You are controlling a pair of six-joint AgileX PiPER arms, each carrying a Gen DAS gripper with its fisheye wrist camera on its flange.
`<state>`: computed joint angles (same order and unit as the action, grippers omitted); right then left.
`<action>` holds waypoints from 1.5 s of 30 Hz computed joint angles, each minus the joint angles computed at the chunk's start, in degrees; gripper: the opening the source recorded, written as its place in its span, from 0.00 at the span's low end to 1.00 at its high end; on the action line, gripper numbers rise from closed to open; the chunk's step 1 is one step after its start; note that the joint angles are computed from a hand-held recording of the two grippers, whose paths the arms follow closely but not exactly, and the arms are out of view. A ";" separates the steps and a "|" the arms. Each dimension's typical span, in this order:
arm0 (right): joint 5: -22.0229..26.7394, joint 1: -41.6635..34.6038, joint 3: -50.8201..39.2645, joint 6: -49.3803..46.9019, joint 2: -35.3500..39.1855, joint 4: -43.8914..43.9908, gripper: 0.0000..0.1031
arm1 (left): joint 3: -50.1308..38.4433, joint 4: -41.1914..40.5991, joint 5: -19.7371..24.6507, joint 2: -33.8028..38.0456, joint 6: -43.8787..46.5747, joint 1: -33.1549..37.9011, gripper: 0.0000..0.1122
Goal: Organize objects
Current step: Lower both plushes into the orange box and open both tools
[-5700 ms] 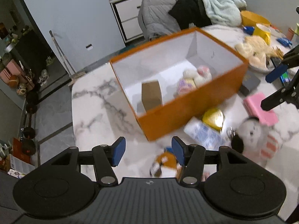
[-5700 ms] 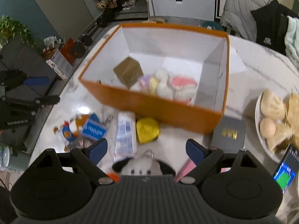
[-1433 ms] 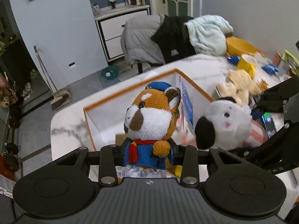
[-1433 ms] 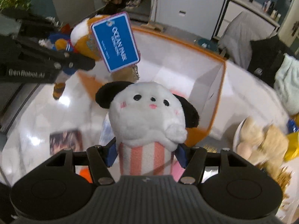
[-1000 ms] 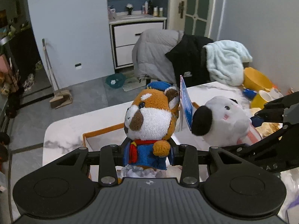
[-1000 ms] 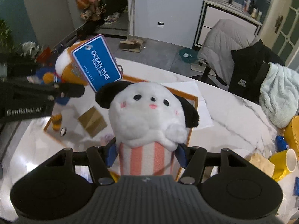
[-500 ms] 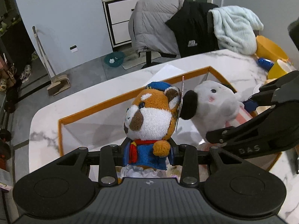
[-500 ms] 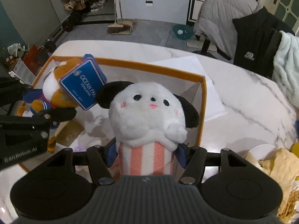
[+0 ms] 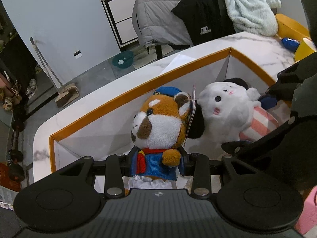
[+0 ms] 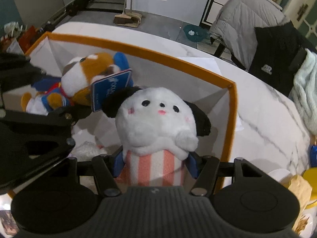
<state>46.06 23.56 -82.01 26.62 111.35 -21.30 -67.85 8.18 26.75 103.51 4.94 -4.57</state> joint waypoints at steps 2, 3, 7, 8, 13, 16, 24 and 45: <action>0.80 1.27 -0.73 1.61 1.11 -2.87 0.62 | -0.64 1.54 0.47 0.98 -1.21 -0.22 0.39; 0.97 1.73 -0.87 2.27 1.47 -3.86 0.62 | -1.01 1.86 0.50 1.53 -1.22 -0.23 0.40; 2.03 2.03 -2.37 3.02 2.71 -5.17 0.62 | -1.14 -2.01 -0.89 2.49 2.71 0.95 0.40; 2.32 2.02 -2.69 2.80 2.90 -5.13 0.63 | -1.24 -2.54 -0.71 2.69 2.93 1.12 0.41; 3.24 3.26 -3.27 3.94 3.87 -7.40 0.65 | -1.85 -1.90 1.21 3.38 1.51 1.36 0.43; 3.30 3.70 -3.13 5.46 4.02 -8.77 0.74 | -0.72 -1.29 0.35 2.28 1.18 1.63 0.52; 2.50 3.67 -2.07 6.82 1.53 -7.50 0.77 | -0.88 -5.16 0.66 -0.49 2.98 2.97 0.61; 7.61 10.02 3.94 11.59 -11.28 -8.85 0.77 | 4.48 -6.94 4.37 -14.89 6.62 5.15 0.61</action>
<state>53.67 33.57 -78.07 38.21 100.07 -30.16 -63.38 1.24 31.11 88.62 11.56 0.58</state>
